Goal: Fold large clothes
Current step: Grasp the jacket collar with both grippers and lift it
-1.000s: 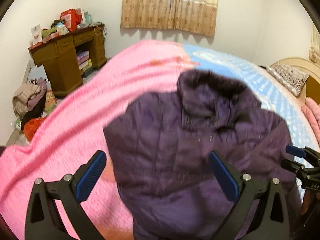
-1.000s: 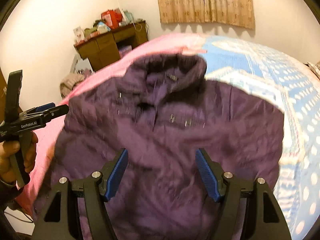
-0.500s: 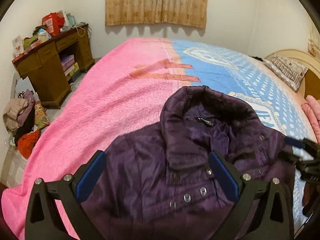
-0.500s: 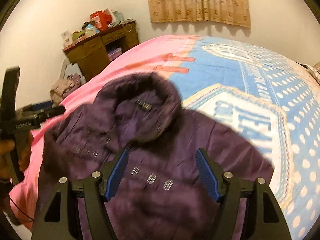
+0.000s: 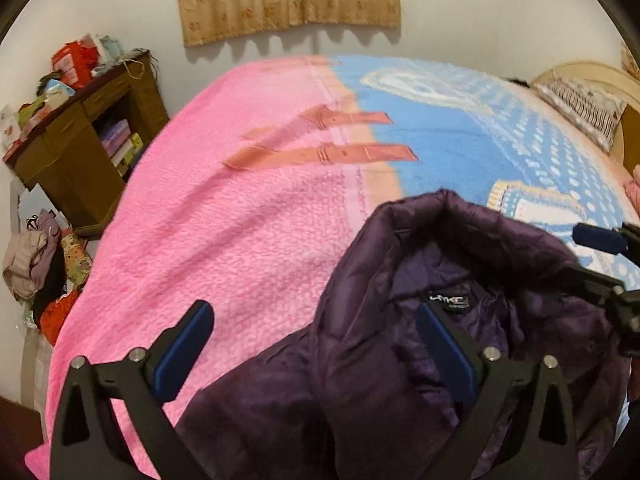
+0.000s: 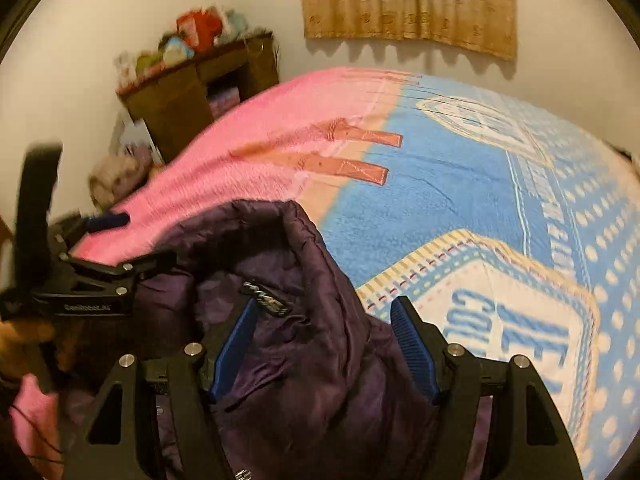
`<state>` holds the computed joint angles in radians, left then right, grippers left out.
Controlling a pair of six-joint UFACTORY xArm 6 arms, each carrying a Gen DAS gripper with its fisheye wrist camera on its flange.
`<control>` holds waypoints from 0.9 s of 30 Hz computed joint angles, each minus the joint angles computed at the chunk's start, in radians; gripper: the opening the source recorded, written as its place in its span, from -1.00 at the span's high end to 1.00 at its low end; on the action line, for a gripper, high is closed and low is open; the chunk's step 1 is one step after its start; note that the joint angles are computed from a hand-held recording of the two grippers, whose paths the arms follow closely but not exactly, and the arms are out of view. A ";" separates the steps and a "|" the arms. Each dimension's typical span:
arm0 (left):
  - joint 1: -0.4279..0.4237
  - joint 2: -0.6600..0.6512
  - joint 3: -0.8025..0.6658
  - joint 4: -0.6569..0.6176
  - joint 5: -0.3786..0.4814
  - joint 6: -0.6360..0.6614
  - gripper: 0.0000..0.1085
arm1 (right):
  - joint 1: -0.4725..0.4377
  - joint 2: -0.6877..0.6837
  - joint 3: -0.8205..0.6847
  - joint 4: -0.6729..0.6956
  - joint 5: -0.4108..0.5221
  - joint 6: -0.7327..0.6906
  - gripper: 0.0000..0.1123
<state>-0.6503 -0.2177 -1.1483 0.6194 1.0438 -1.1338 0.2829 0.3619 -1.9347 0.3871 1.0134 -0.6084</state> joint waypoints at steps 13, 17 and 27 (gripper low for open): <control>-0.111 -0.141 0.076 0.018 -0.035 0.109 0.75 | -0.052 -0.256 0.347 0.008 -0.163 -0.220 0.81; -0.232 -0.200 0.131 0.104 0.030 0.111 0.75 | -0.108 -0.325 0.443 0.045 -0.135 -0.267 0.81; -0.350 -0.181 0.221 0.120 0.120 0.121 0.76 | -0.134 -0.421 0.669 -0.095 -0.159 -0.289 0.91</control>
